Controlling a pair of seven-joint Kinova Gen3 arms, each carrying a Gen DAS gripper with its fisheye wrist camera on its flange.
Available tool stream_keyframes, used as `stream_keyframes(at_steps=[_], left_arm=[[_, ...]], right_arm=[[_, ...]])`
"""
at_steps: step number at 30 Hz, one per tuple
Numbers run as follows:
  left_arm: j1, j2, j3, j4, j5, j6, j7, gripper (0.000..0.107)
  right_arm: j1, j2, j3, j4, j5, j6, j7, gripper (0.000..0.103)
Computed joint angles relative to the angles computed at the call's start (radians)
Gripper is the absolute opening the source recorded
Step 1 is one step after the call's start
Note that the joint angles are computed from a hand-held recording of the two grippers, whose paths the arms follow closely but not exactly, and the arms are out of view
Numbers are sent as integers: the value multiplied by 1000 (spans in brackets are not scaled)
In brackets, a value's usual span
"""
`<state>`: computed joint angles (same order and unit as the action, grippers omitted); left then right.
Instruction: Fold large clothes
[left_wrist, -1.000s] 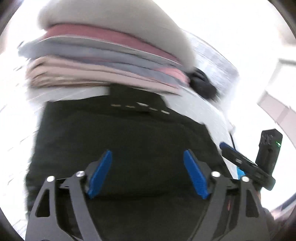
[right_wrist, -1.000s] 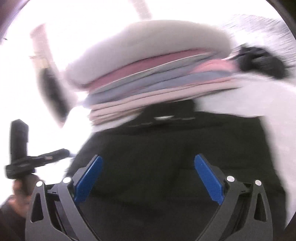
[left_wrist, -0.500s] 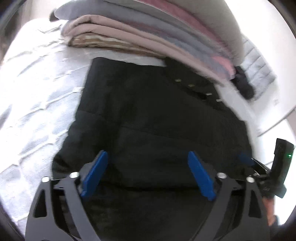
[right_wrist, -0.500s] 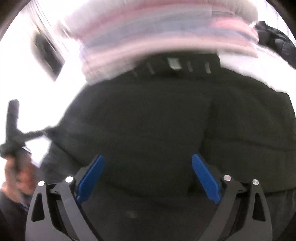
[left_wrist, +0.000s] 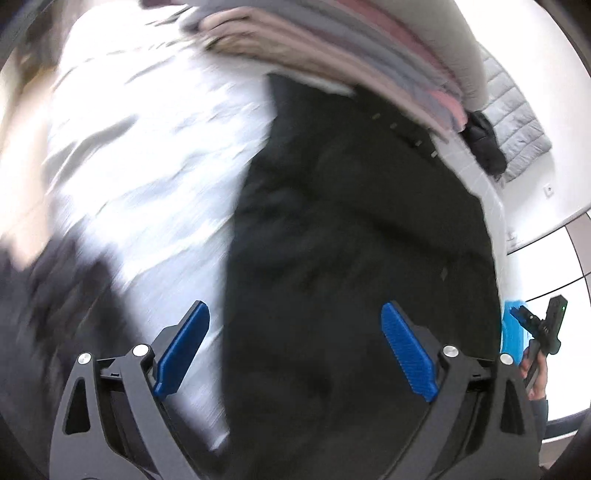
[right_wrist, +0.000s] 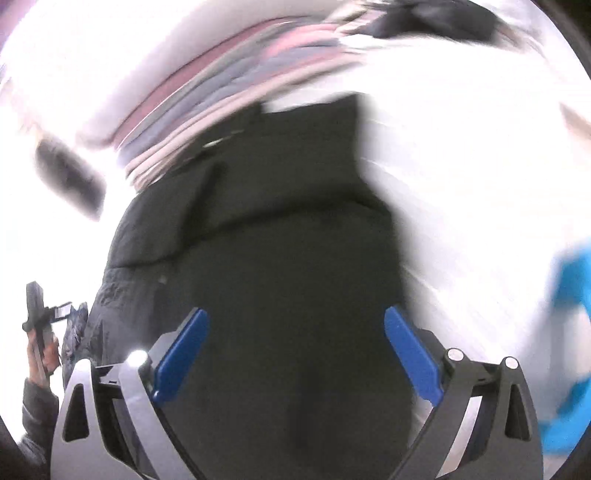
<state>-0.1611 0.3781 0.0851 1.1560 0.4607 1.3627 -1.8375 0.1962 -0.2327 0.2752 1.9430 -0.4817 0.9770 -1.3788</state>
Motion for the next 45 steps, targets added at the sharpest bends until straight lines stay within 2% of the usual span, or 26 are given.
stream_keyframes(at_steps=[4, 7, 10, 13, 18, 22, 23, 24, 25, 26, 27, 28, 29, 32, 36, 41, 45], left_arm=[[-70, -63, -33, 141, 20, 42, -59, 91], [-62, -98, -46, 211, -4, 50, -95, 91], [-33, -115, -46, 256, -45, 72, -122, 94], [-9, -139, -40, 288, -65, 110, -162, 94], [-12, -173, -52, 331, -16, 178, -264, 94], [52, -175, -77, 356, -45, 136, -236, 93], [50, -188, -81, 373, -29, 113, -228, 90], [28, -201, -75, 385, 4, 104, -232, 71], [-11, -212, -51, 392, 45, 110, -232, 48], [-32, -224, -41, 399, 69, 112, -232, 42], [-35, -241, -41, 412, 77, 99, -237, 25], [-19, -258, -56, 433, 69, 77, -252, 15], [3, -264, -75, 443, 57, 64, -256, 14], [-19, -246, -105, 466, 107, 78, -252, 8], [-45, -268, -120, 483, 157, 94, -248, 6], [-107, -322, -164, 469, 289, 208, -283, 5], [-136, -358, -191, 437, 322, 328, -312, 5]], right_arm=[[97, -79, 164, 107, -36, 117, 114, 93], [100, -79, 274, 168, -69, 185, 185, 93], [128, -50, 329, 219, -140, 236, 272, 93], [145, -33, 355, 271, -194, 282, 334, 93], [193, -7, 353, 320, -232, 358, 401, 93], [232, 43, 365, 347, -263, 421, 477, 93], [240, 47, 357, 356, -269, 431, 493, 93], [253, 45, 354, 359, -271, 441, 510, 91], [256, 33, 356, 371, -282, 445, 528, 88], [276, 24, 340, 377, -289, 453, 531, 60], [298, 9, 305, 380, -285, 445, 517, 31], [309, -9, 287, 384, -277, 432, 506, 27], [320, -20, 288, 388, -279, 436, 512, 17], [351, -50, 265, 388, -291, 447, 505, 12], [353, -99, 271, 392, -392, 492, 493, 8], [330, -220, 269, 345, -485, 516, 396, 7], [304, -321, 283, 296, -456, 557, 307, 7]])
